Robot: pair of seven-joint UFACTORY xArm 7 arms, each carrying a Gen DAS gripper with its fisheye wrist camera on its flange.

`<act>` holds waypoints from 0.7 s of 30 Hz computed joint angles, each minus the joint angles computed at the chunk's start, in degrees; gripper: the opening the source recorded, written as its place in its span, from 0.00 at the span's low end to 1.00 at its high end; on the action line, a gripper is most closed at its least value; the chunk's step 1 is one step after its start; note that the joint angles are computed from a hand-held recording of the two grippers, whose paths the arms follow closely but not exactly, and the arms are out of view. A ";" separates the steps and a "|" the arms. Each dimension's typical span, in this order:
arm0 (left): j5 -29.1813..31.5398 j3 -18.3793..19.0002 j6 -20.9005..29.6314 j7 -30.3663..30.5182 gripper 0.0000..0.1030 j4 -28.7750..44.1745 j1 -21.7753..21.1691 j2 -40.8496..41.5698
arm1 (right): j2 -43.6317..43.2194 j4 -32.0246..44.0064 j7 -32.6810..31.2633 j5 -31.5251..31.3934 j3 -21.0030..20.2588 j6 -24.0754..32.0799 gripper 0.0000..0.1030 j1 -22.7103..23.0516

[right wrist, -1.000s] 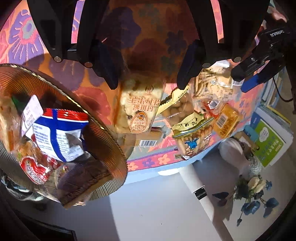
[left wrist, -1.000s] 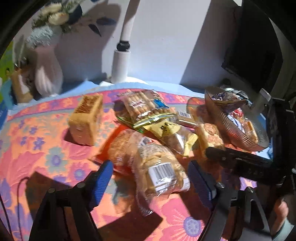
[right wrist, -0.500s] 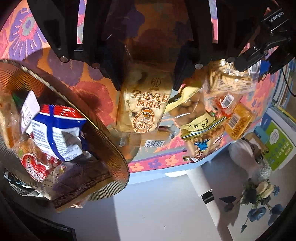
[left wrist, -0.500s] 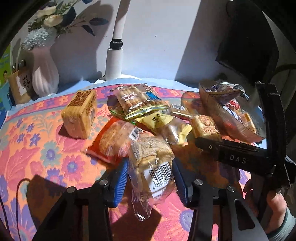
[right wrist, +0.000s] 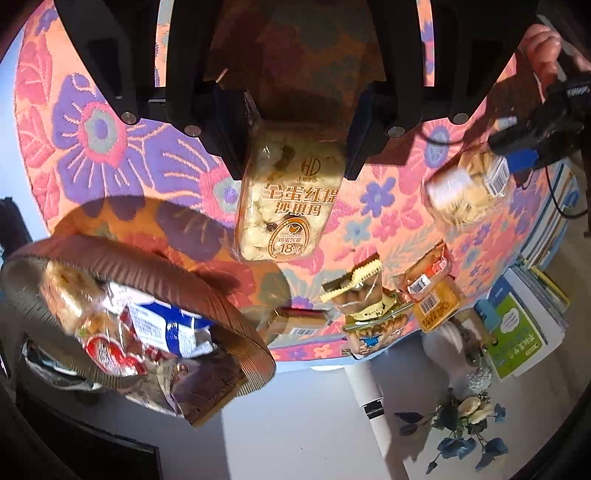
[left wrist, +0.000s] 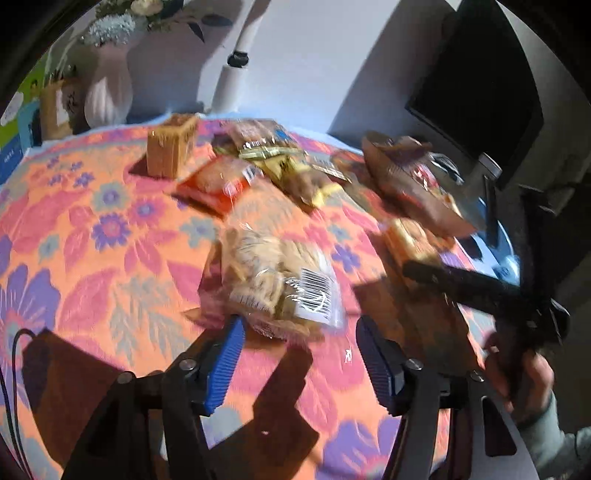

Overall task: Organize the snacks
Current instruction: 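Carry the cookie bag and cake pack over the amber bowl and open both tools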

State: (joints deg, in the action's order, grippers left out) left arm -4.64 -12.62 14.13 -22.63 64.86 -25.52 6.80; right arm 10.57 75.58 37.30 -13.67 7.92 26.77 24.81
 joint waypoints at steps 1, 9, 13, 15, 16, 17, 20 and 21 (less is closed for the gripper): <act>1.15 0.42 0.37 -1.18 0.67 -0.61 -0.30 -0.71 | -0.14 -0.75 -0.28 0.54 0.10 -1.20 0.51 -0.24; 10.59 2.06 -0.32 -10.93 0.89 0.00 0.52 -1.77 | -0.18 -1.74 -2.54 3.35 0.60 -3.71 0.53 -0.90; 12.76 2.91 3.60 -12.16 0.94 8.06 -0.82 4.46 | -1.13 -3.49 -4.87 6.63 1.23 -5.21 0.57 -1.67; 14.43 3.46 8.42 -11.97 0.94 12.90 -2.01 7.93 | -1.39 -4.03 -5.89 7.98 1.44 -5.79 0.58 -1.92; 15.13 3.79 10.12 -11.93 0.92 14.67 -2.57 9.22 | -1.51 -4.28 -6.58 8.84 1.59 -6.07 0.58 -2.12; 16.40 4.45 11.13 -12.65 0.88 16.03 -3.43 10.34 | -1.52 -4.31 -6.92 9.30 1.63 -6.14 0.59 -2.17; 17.21 5.01 10.90 -13.21 0.67 16.55 -4.08 11.27 | -1.43 -3.70 -6.43 9.48 1.38 -5.04 0.59 -1.90; 18.08 5.59 9.82 -14.06 0.64 16.00 -4.49 11.19 | -1.31 -3.13 -5.60 8.90 1.14 -4.08 0.61 -1.62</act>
State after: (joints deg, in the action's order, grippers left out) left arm 13.44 -7.03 23.95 -36.69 80.86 -30.01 17.98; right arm 9.26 72.45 31.70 -4.78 9.06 22.69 23.19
